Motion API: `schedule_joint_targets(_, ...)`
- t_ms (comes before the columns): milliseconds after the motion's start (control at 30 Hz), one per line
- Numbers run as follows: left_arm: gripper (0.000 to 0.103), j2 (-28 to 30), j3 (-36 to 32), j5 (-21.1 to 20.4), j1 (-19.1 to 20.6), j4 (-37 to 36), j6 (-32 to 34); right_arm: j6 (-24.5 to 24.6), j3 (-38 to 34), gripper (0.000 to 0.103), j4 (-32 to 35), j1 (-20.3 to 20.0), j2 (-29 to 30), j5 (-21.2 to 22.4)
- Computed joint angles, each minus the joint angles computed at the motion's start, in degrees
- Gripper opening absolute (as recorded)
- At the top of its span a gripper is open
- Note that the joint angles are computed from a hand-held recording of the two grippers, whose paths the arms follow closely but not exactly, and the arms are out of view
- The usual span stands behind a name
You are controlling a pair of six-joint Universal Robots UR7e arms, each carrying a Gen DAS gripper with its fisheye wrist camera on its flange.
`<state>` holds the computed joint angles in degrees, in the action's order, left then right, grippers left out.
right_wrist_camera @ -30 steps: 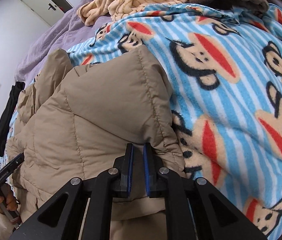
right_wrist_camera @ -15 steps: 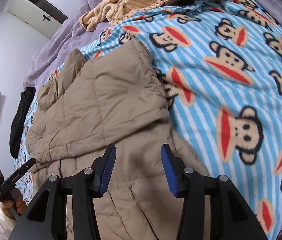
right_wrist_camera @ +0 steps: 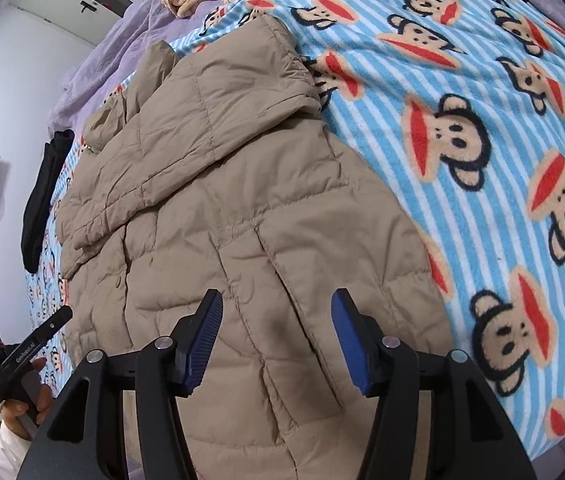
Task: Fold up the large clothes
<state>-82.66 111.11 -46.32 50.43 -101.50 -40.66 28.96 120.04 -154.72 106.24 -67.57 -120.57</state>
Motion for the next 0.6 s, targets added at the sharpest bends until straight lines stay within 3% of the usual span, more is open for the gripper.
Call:
schedule_joint_targets(133, 0.103, -1.73, 0.28, -1.42, -1.24, 4.93, -4.2, 1.02, 0.47, 0.067, 1.76, 1.45, -1.06, 0.58)
schedule_joint_targets(233, 0.103, -3.28, 0.69, -2.24, -1.61, 7.17, -6.06, 2.32, 1.34, 0.079, 2.37, 2.48, -1.88, 0.96)
schedule_joint_targets(400, 0.103, -6.19, 1.75, -2.38, -1.99, 10.57, -6.96, 5.63, 1.97, 0.079, 3.93, 3.95, -1.59, 1.39)
schedule_joint_targets(600, 0.103, -11.08, 2.78, -3.4, -2.41, 15.13, -7.97, 11.26, 3.84, 0.079, 1.75, 5.29, 0.08, 4.84)
